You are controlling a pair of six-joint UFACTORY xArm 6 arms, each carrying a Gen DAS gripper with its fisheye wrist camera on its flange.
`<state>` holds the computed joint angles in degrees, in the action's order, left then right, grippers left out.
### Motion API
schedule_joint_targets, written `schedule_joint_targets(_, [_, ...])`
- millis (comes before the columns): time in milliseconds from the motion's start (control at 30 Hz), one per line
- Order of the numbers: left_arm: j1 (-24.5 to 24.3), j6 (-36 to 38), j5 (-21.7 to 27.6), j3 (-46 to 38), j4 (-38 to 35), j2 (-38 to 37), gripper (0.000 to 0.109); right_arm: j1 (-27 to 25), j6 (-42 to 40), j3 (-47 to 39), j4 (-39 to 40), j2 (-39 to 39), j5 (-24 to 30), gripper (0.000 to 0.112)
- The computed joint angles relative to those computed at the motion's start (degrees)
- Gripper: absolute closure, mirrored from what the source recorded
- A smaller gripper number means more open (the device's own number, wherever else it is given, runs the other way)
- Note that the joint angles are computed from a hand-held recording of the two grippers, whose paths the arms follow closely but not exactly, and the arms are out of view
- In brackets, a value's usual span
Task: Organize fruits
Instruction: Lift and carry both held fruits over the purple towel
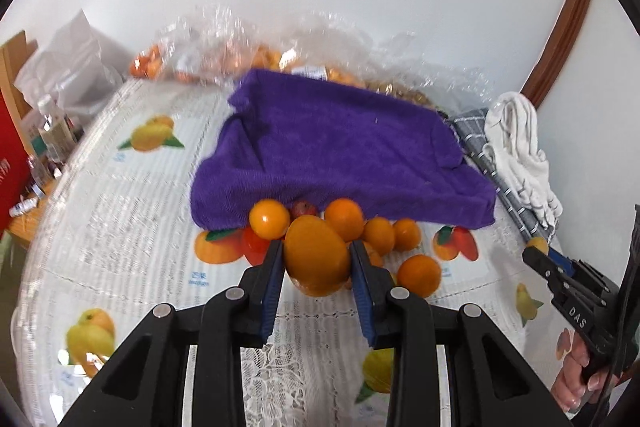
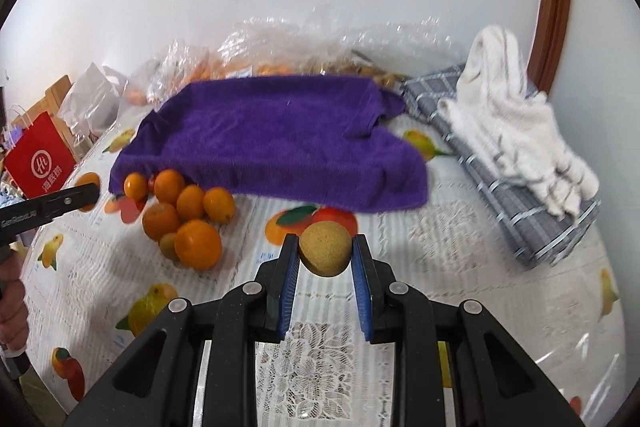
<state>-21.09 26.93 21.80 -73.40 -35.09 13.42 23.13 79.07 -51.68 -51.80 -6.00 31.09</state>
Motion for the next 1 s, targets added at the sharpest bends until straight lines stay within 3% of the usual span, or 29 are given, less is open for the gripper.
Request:
schedule_joint_targets(367, [1.0, -5.66, -1.0, -1.09, 7.14, -4.19, 0.078, 0.88, -3.36, -6.89, 1.11, -0.75, 5.77, 0.086])
schedule_joint_targets(467, [1.29, -7.04, -0.55, -3.35, 8.5, -3.25, 0.078, -0.21, -4.38, -8.11, 3.44, -0.23, 4.76, 0.086])
schedule_joint_targets(533, [1.33, -8.48, -0.42, -5.22, 9.71, -2.01, 0.078, -1.5, -5.16, -8.79, 4.93, 0.32, 2.41, 0.086])
schedule_joint_targets(1000, [0.76, -15.08, 2.9, -23.01, 18.43, 11.73, 0.078, -7.39, -10.04, -17.51, 5.65, 9.21, -0.05, 0.086])
